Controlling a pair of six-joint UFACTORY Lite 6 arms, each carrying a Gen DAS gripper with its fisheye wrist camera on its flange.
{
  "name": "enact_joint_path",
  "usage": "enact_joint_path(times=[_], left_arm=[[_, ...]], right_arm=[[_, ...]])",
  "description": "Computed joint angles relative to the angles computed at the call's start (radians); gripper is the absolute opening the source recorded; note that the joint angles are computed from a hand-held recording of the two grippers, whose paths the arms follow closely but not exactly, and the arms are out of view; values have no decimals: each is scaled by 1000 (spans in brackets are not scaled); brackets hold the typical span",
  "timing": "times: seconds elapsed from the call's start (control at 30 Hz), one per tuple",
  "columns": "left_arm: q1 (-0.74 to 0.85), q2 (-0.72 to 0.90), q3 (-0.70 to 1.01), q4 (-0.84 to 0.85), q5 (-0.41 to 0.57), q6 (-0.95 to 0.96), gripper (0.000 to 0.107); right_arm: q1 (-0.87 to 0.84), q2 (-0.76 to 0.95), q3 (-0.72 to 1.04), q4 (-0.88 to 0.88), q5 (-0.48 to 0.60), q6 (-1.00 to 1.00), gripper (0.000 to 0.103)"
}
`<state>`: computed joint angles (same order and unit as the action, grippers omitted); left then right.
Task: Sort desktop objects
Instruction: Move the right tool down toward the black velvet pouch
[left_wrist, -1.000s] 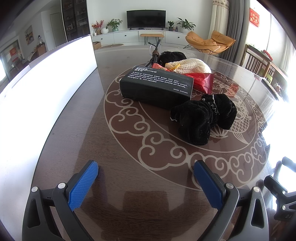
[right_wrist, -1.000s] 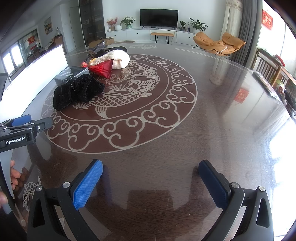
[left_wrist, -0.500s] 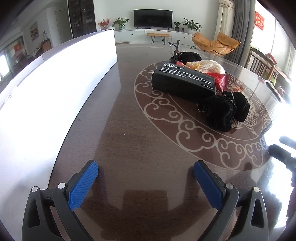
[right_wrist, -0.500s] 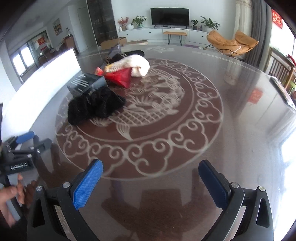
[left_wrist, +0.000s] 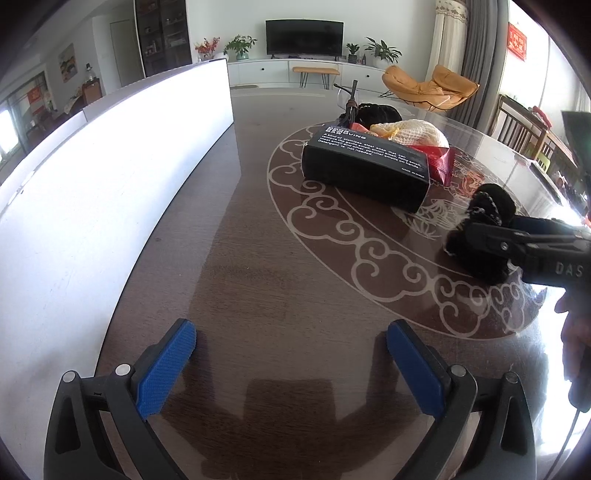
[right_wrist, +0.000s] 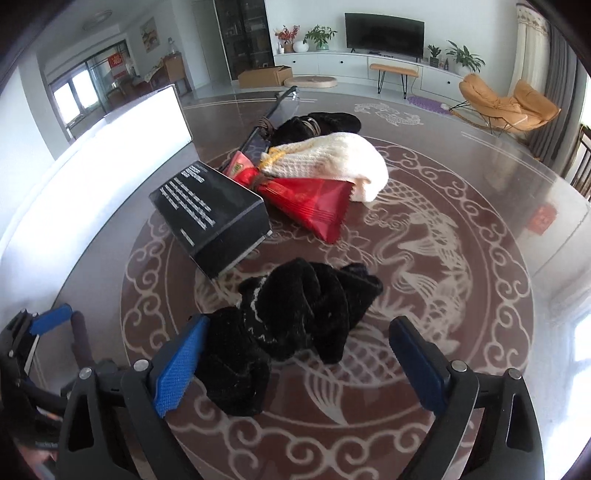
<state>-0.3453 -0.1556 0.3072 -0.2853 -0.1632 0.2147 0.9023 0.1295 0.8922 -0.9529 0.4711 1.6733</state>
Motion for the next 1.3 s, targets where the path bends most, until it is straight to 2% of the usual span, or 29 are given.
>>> enact_joint_path(times=[0.13,0.23,0.3,0.37,0.47,0.57,0.7,0.77,0.8,0.93,1.03,1.1,1.2,1.3], left_arm=[[-5,12,11,-35,-2,25,103],[-5,16,14,-35,-3,23,103],[-5,15,13,-33,-3,21,103],[-4,15,13,-29,-3,17,103],[-5,19,15,-23,-6,12,103],[-2,20,15,-5,-6,-3,103],[-7,21,17,-34,-7,22,103],[-8,21,18,-43,-5,28,103],[-8,20,18,-43,-4,29,103],[-8,20,19,-44,-3,31,103],[-7,19,18,-45,-3,31,103],[-7,19,18,-45,-3,31,103],[-7,19,18,-45,-3,31,103],[-7,19,19,-44,-2,31,103]], right_arm=[[0,-217,-168,131,76,-112,96],[11,-278,-149,75,168,-121,98],[1,-224,-65,-17,207,-120,98],[-60,-81,80,-50,187,-195,98],[-160,195,361,19,201,-399,98],[-187,373,562,85,245,-535,97],[-142,413,617,168,185,-713,96],[-126,361,552,319,79,-876,94],[-103,336,526,335,66,-897,93],[-68,167,367,237,66,-684,94],[-88,-14,219,225,161,-404,95],[-94,-161,80,233,185,-222,98],[-82,-326,-120,298,127,-75,101],[-45,-324,-202,335,50,-10,101]])
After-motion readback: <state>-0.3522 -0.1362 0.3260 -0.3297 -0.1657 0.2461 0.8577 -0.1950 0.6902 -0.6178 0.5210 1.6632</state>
